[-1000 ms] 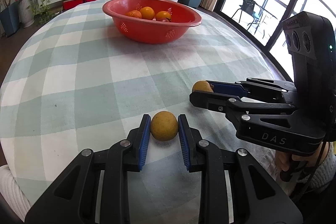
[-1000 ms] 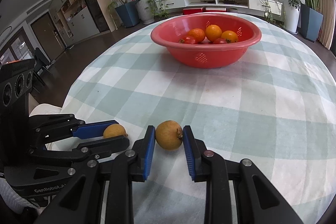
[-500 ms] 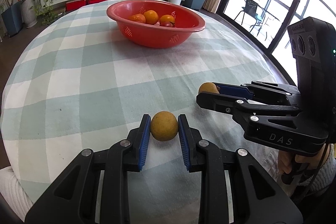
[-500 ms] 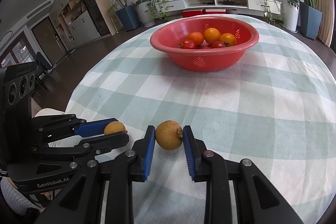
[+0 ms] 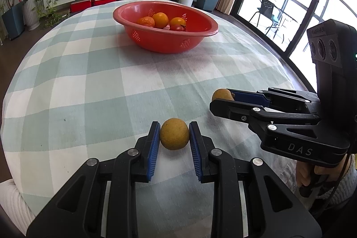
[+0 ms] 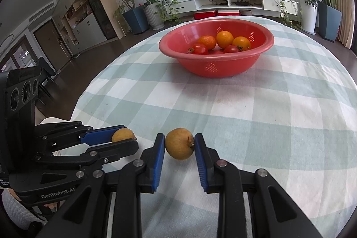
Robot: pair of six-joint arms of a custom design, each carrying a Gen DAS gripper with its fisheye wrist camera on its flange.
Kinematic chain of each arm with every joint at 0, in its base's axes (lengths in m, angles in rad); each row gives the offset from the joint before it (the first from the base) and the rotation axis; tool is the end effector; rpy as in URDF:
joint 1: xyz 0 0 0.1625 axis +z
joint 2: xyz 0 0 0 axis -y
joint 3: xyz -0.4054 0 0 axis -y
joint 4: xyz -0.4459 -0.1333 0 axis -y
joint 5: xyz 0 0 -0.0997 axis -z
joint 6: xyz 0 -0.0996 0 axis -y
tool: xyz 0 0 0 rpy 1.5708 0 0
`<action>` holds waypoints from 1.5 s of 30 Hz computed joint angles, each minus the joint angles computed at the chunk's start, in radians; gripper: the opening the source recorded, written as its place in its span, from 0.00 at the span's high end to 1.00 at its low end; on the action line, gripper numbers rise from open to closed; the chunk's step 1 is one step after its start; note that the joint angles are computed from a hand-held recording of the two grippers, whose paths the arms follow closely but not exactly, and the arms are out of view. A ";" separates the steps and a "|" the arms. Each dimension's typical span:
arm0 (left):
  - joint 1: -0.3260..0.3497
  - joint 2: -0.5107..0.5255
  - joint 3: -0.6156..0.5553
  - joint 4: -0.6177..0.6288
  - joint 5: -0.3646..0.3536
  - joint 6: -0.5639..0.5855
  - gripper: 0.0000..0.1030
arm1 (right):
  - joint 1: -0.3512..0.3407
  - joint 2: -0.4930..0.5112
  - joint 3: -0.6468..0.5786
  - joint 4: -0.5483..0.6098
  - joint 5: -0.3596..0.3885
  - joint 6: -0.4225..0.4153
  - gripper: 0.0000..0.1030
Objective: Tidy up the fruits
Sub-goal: 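Lift both held brown fruits off the cloth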
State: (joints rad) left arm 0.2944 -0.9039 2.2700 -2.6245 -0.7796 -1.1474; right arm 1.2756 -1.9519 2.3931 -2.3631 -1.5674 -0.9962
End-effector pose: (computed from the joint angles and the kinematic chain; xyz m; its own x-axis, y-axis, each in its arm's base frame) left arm -0.3377 -0.3157 -0.0528 -0.8281 0.0507 -0.5583 0.3789 0.7846 -0.4907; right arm 0.0172 -0.4027 0.2892 -0.7495 -0.5966 0.2870 -0.6549 0.7315 -0.1896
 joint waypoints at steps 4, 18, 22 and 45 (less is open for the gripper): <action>0.003 -0.001 -0.004 0.003 0.003 0.003 0.76 | 0.000 0.001 -0.001 0.000 0.000 0.001 0.71; 0.004 -0.002 -0.006 0.006 0.004 0.005 0.76 | -0.001 0.000 -0.002 0.003 0.002 0.003 0.71; 0.006 -0.003 -0.009 0.011 0.006 0.005 0.76 | -0.002 0.000 -0.002 0.003 0.002 0.002 0.71; 0.009 -0.001 -0.014 0.011 0.014 0.008 0.76 | -0.004 0.000 -0.004 0.005 0.004 0.002 0.71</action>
State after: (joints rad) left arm 0.3031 -0.9048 2.2556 -2.6139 -0.7658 -1.1393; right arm 1.2719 -1.9514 2.3890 -2.3586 -1.5632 -0.9943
